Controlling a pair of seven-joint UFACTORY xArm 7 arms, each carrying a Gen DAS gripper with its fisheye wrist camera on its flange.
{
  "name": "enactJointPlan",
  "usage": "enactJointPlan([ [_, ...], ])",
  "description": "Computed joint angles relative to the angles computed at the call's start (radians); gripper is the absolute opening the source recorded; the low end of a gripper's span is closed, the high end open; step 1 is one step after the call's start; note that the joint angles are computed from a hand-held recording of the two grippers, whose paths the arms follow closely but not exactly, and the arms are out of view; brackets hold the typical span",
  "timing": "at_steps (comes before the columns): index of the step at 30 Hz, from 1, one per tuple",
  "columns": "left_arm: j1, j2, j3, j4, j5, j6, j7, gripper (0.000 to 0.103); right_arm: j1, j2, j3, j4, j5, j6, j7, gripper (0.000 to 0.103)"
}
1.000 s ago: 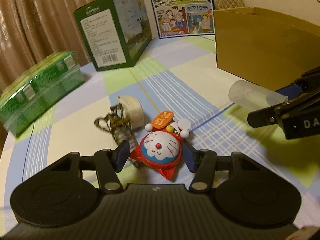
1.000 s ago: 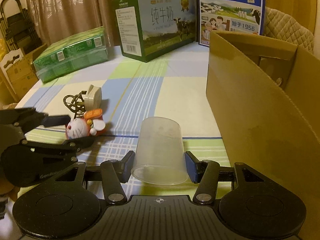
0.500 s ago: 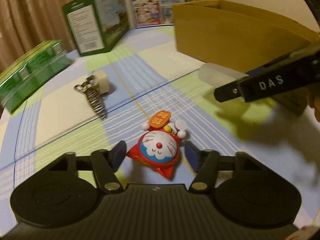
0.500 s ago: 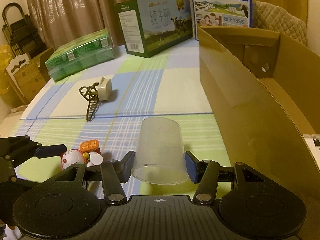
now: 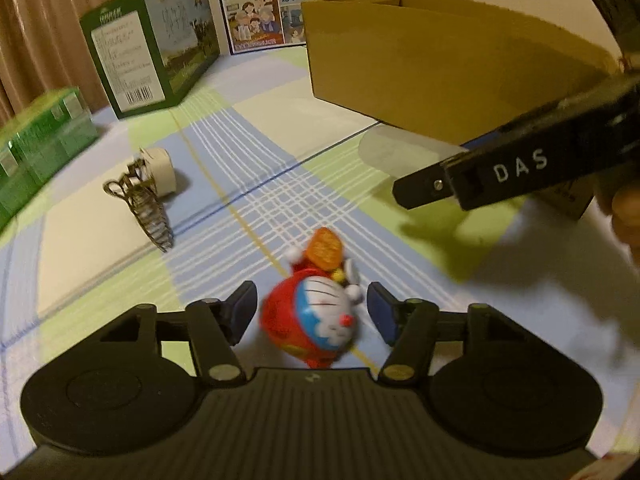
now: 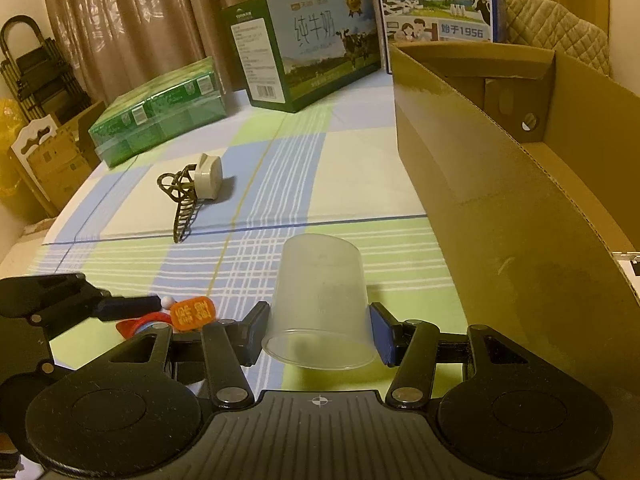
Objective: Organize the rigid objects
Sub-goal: 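Grasp the red Doraemon figure with the left gripper while the right holds the cup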
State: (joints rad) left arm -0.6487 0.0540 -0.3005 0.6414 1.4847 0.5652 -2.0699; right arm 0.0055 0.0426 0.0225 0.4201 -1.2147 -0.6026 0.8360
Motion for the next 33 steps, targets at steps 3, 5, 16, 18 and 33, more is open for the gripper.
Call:
enactJointPlan([
  [3, 0.004, -0.011, 0.002, -0.011, 0.008, -0.021, -0.067, 0.055, 0.001, 0.000, 0.001, 0.001, 0.006, 0.004, 0.000, 0.050],
  [5, 0.013, -0.021, 0.007, -0.023, 0.031, -0.055, -0.131, 0.053, 0.000, 0.002, 0.001, 0.003, 0.001, 0.005, 0.008, 0.050],
  [16, 0.050, -0.048, 0.005, -0.048, 0.094, -0.112, -0.263, 0.041, -0.005, 0.010, 0.001, 0.010, -0.007, -0.004, 0.016, 0.050],
  [18, 0.051, -0.042, 0.005, -0.044, 0.095, -0.114, -0.266, 0.041, -0.005, 0.007, 0.002, 0.008, -0.008, -0.004, 0.018, 0.050],
  [33, 0.044, -0.055, -0.001, -0.047, 0.094, -0.095, -0.318, 0.040, -0.002, 0.001, 0.001, 0.003, -0.002, -0.007, 0.017, 0.050],
])
